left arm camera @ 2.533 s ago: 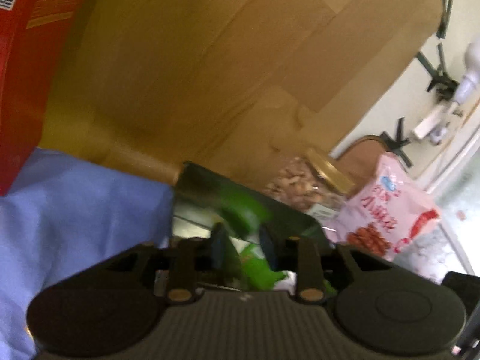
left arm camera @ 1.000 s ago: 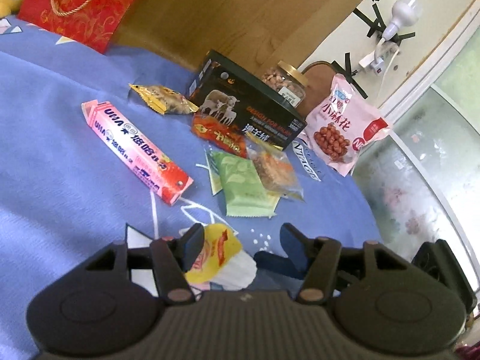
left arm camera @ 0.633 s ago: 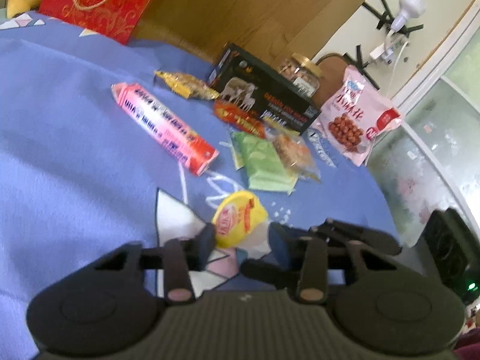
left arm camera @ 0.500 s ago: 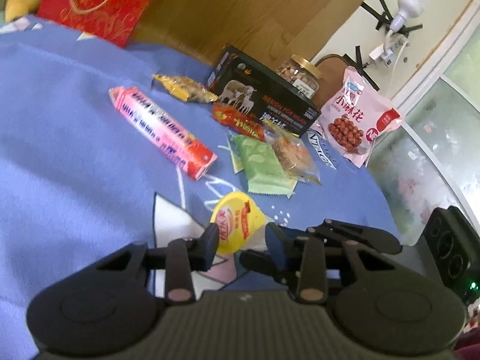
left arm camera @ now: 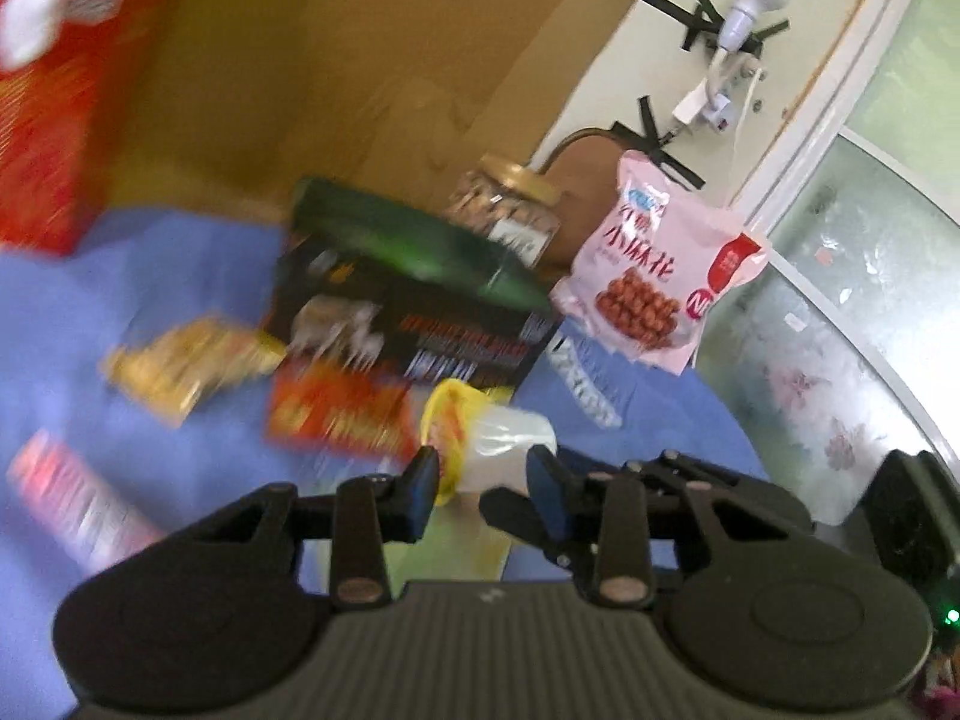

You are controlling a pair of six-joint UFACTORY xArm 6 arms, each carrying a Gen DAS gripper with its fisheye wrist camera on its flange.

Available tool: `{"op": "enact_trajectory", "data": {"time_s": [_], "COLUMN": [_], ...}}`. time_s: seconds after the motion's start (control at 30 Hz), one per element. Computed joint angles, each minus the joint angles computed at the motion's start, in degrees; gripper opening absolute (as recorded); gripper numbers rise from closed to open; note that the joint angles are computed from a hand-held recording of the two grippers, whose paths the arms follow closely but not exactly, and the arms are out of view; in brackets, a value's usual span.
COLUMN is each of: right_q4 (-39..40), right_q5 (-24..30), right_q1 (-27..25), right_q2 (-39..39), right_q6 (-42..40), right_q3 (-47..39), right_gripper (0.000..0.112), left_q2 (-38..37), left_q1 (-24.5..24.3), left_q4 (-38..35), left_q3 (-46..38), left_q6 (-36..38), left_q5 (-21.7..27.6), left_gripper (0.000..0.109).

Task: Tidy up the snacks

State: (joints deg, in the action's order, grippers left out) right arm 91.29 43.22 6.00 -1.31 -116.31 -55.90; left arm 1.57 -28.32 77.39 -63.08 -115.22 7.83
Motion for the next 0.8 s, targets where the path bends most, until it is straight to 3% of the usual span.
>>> {"op": "enact_trajectory", "data": {"time_s": [0.2, 0.23, 0.3, 0.43, 0.5, 0.53, 0.6, 0.73, 0.8], "right_q4": [4.53, 4.31, 5.54, 12.73, 13.21, 11.2, 6.56, -3.46, -8.99], "right_q5": [-5.23, -4.75, -6.59, -12.79, -15.15, -14.47, -10.54, 2.89, 10.32], "right_q1": [0.76, 0.54, 1.12, 2.54, 2.53, 1.81, -0.6, -6.91, -9.34], "right_q2": [10.51, 12.28, 14.77, 18.66, 19.98, 20.16, 19.76, 18.64, 18.86], "right_q6": [-0.25, 0.27, -0.09, -6.41, -5.5, -2.81, 4.58, 21.74, 28.12], "right_q3": [-13.79, -16.08, -19.04, -22.73, -23.98, -24.21, -24.42, -24.43, -24.36], "right_gripper": [0.034, 0.027, 0.026, 0.026, 0.027, 0.027, 0.027, 0.037, 0.043], "left_q2": [13.44, 15.78, 19.91, 25.69, 26.95, 26.92, 25.26, 18.08, 15.31], "left_q1": [3.28, 4.08, 4.48, 3.99, 3.75, 3.89, 4.37, 4.56, 4.02], "left_q4": [-12.64, -15.45, -25.18, -32.71, -38.98, -39.46, -33.75, -19.3, -18.06], "left_q3": [-16.52, -18.92, -22.7, -29.49, -30.49, -30.09, -28.2, -20.64, -16.97], "left_q6": [16.66, 19.37, 28.29, 36.36, 41.23, 41.12, 35.44, 22.82, 22.03], "left_q5": [-2.33, -4.47, -6.56, -4.32, -3.93, -4.87, -5.97, -6.02, -4.64], "left_gripper": [0.032, 0.032, 0.032, 0.032, 0.032, 0.032, 0.032, 0.036, 0.047]}}
